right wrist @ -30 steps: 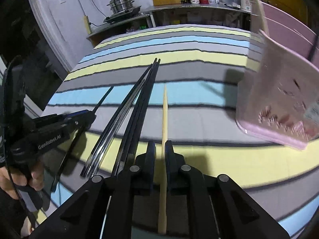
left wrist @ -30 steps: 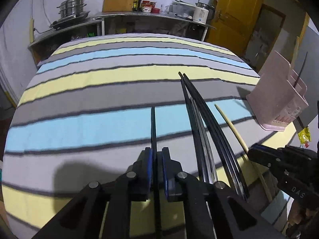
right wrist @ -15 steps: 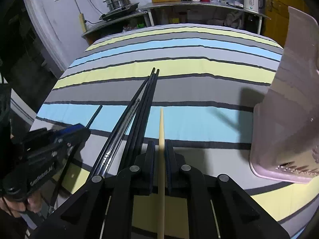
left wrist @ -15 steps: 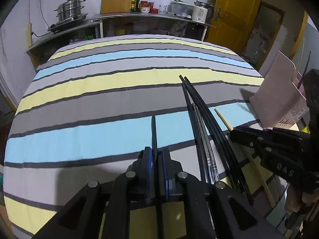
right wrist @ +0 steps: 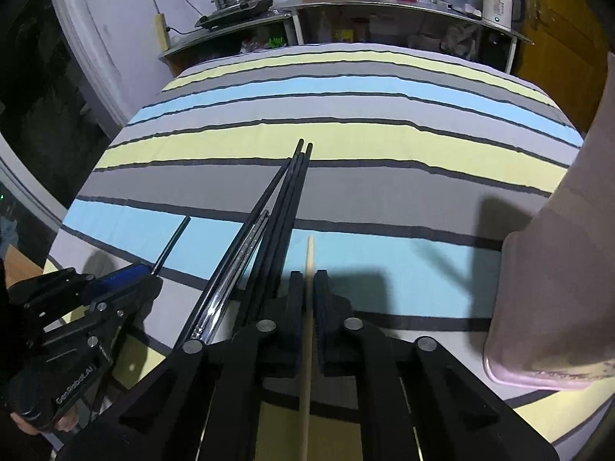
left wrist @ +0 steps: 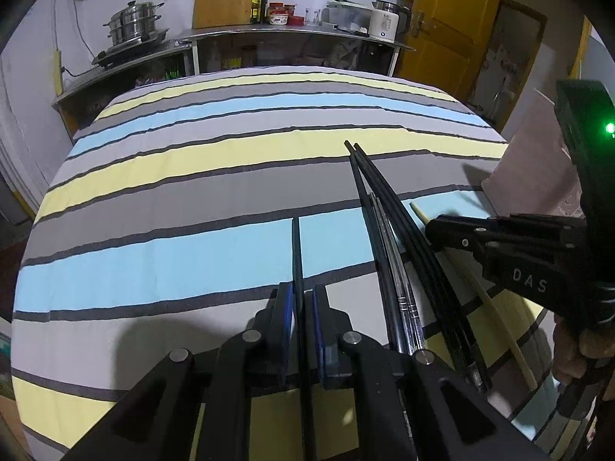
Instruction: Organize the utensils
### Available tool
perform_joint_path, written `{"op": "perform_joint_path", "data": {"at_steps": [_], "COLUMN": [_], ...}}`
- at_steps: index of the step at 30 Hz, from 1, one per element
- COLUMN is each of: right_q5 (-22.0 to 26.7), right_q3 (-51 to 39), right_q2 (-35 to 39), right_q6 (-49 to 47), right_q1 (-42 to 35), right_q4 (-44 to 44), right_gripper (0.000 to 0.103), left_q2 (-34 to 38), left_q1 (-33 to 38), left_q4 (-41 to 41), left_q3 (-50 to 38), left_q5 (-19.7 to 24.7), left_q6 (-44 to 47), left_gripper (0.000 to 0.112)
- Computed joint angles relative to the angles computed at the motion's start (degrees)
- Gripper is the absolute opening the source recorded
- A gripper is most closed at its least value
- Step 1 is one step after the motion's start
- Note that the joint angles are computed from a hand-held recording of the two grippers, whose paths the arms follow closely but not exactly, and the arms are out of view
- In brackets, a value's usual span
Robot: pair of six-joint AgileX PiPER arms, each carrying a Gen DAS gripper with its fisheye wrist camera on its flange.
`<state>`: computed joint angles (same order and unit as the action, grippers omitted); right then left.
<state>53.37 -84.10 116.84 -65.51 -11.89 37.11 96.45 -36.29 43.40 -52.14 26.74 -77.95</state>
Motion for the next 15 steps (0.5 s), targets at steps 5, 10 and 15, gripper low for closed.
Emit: {"op": "perform_joint_path", "data": {"at_steps": [5,10,15], "right_q5": [1.37,3.02,6.22], "right_q3": [0.05,2.58,2.93], "right_q2": [-0.63,-4.32,-7.88], "right_q6": [0.21,-3.37,-5.42], "right_q1": [-0.66,-2.81,-5.35], "right_q4": [0.21,3.26,6.08], "right_gripper": [0.005,0.005,0.005], "left_q2": [-0.15,-4.03,-9.47], "left_q1": [1.54,1.76,-0.32], "left_q4": [-5.39,-5.9,-4.25], "left_q3": [-0.89,0.55,0.04], "left_q5": [-0.23,0.0,3.79], "left_q6": [5.33,4.38,3.29], "left_gripper": [0.005,0.005,0.005]}}
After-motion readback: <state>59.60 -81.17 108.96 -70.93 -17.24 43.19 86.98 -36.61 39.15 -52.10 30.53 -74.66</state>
